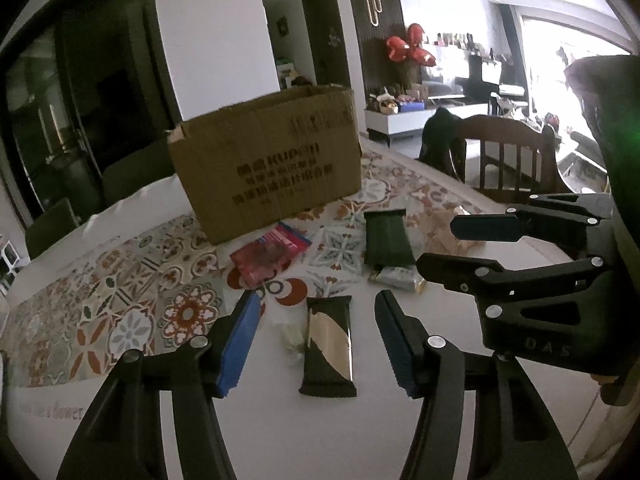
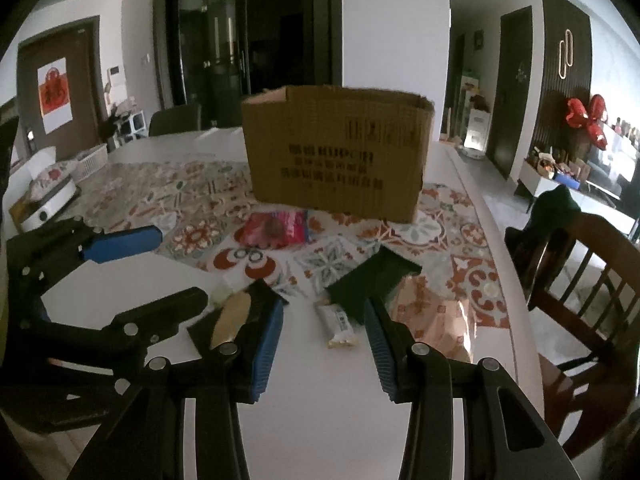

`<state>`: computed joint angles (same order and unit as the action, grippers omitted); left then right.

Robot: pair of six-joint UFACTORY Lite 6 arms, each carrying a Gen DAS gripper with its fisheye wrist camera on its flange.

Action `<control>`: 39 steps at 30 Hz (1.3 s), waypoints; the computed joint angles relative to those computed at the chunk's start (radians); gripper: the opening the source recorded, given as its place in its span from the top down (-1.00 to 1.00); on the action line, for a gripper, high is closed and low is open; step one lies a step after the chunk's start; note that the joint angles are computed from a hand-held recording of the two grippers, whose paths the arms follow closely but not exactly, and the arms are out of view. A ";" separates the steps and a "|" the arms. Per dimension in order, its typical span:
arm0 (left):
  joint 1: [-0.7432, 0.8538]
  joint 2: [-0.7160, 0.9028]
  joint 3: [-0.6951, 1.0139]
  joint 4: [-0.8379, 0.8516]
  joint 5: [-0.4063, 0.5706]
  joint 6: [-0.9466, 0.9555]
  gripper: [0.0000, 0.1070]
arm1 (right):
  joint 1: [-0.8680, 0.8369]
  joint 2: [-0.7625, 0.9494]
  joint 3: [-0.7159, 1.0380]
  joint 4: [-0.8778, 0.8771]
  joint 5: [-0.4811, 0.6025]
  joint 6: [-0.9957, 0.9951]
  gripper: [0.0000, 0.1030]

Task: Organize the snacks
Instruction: 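Move both tools back toward the brown-and-black bar and dark green packet, then grasp the brown-and-black bar with the left tool while the right tool grasps the small white wrapped snack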

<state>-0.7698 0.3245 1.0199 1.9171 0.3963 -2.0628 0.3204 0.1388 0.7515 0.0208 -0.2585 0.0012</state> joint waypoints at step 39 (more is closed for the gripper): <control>0.102 0.343 0.310 -0.227 -0.182 0.257 0.21 | -0.093 0.346 0.255 -0.641 0.036 0.641 0.16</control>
